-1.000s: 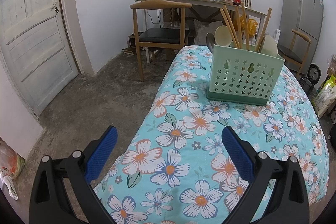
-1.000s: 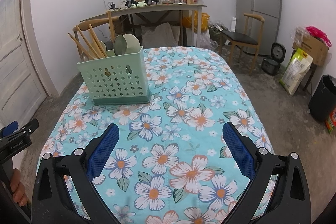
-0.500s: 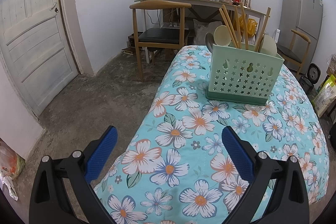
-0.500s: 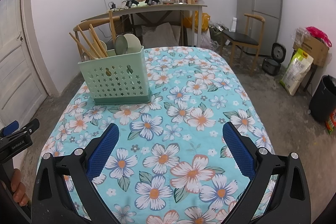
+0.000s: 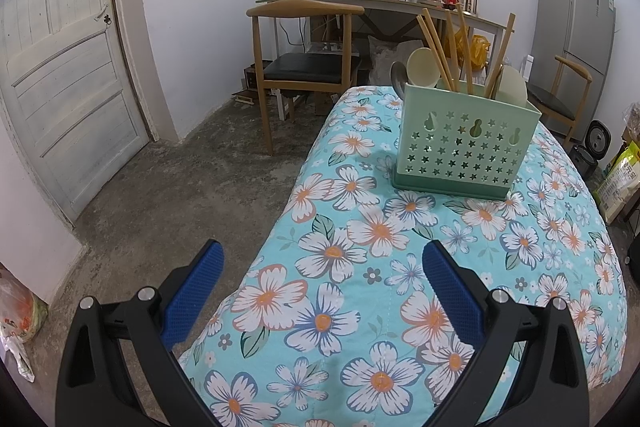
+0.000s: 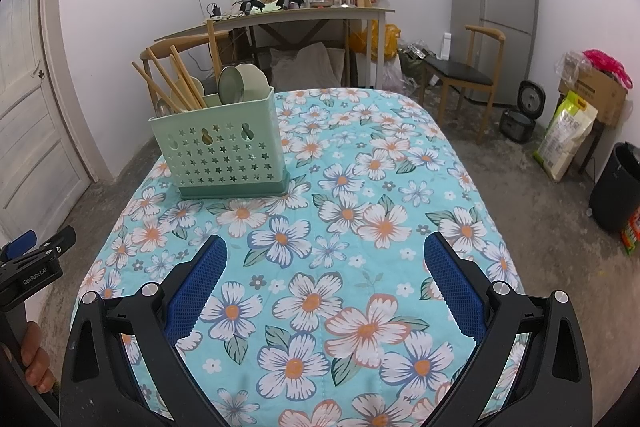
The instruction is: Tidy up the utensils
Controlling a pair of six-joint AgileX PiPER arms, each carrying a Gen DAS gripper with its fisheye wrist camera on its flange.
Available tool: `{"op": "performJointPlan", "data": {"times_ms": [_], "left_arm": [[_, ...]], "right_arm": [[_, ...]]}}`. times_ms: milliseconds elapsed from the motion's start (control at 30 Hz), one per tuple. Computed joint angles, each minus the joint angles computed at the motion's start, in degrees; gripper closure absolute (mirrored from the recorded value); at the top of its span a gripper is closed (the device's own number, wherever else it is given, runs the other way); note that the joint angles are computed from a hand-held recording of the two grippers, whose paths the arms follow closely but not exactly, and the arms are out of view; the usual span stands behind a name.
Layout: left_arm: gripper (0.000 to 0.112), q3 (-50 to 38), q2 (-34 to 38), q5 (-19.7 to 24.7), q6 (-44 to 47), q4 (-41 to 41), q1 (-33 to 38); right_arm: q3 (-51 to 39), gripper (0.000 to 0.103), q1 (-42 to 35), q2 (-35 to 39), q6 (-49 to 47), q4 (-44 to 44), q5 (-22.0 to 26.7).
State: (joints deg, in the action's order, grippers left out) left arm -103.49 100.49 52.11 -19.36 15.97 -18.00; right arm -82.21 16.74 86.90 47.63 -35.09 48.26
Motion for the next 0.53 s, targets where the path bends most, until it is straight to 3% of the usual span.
{"op": "performJointPlan", "data": {"times_ms": [533], "left_arm": [[0.015, 0.2, -0.1, 0.1, 0.0, -0.3, 0.2]], "right_arm": [[0.2, 0.008, -0.1, 0.0, 0.0, 0.0, -0.1]]}}
